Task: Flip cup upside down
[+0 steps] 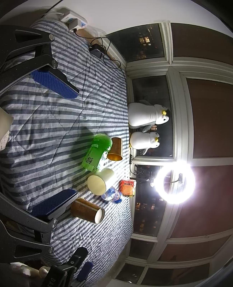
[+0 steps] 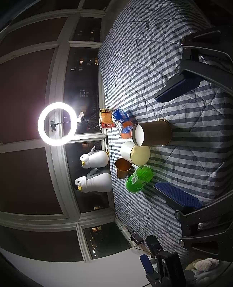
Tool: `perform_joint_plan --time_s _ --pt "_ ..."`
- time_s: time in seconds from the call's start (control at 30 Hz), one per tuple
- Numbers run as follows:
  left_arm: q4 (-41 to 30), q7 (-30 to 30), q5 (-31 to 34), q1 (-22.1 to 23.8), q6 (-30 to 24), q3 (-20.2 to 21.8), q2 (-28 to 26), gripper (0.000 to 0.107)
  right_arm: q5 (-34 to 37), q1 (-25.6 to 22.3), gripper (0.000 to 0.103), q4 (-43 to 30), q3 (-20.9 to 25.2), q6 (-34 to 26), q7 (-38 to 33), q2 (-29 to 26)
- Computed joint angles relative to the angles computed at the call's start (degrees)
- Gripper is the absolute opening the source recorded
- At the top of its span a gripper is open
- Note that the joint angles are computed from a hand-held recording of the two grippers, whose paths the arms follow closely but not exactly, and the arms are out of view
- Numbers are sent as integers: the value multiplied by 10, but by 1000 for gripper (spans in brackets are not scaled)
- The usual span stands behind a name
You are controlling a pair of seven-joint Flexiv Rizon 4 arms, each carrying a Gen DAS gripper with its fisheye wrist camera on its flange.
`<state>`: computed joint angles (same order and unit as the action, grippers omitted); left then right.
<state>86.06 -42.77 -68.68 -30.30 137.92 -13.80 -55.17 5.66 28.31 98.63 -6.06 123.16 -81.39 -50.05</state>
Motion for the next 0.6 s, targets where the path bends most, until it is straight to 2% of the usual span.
perform_joint_plan --time_s 0.6 --pt "-3 1 0 1 -4 2 -3 103 -4 0 89 -8 -1 -11 8 -5"
